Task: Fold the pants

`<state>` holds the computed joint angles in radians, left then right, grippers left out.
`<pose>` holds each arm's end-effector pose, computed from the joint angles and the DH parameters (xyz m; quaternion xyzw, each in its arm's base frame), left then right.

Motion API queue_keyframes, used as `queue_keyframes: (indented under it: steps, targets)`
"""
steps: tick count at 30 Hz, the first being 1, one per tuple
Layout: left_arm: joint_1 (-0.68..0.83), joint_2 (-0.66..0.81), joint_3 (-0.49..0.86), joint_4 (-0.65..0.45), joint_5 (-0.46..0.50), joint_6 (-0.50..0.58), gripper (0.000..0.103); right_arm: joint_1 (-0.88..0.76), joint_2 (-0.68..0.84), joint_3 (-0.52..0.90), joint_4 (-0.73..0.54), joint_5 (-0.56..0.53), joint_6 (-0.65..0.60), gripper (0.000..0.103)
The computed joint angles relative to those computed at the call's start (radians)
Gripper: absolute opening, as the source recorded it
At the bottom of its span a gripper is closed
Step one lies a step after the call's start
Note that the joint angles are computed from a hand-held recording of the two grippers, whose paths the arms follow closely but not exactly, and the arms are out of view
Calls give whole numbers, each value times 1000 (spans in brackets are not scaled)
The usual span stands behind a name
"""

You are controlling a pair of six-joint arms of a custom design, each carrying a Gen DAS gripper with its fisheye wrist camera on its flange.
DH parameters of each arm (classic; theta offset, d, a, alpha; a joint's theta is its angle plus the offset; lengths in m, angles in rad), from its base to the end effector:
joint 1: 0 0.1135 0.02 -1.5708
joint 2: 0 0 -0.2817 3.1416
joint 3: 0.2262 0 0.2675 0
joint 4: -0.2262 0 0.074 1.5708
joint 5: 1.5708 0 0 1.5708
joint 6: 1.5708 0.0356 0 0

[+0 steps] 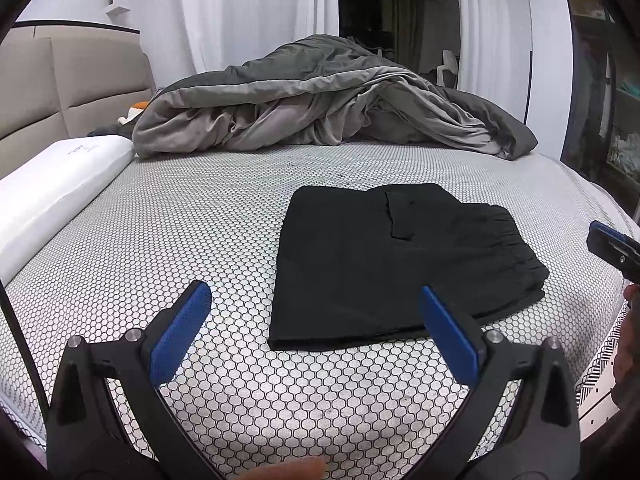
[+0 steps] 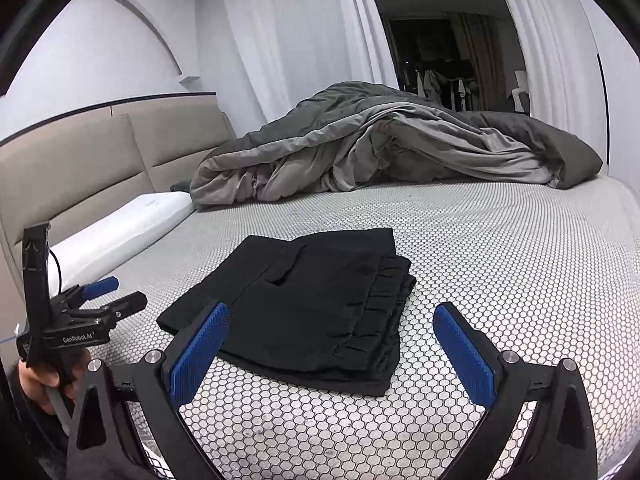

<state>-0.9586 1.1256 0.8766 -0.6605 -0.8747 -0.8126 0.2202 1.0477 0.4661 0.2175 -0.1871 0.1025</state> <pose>0.1520 -0.1689 0.2852 -0.0746 0.8646 0.0258 0.4963 0.2248 0.0571 0.2256 -0.1011 0.8153 0.1667 0.5452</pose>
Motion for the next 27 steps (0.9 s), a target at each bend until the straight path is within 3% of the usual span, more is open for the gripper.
queue_keyframes:
  steps: [27]
  targets:
    - [19,1,-7,-3,9,-3,102,14,-23,-8,-9,30,-11,103]
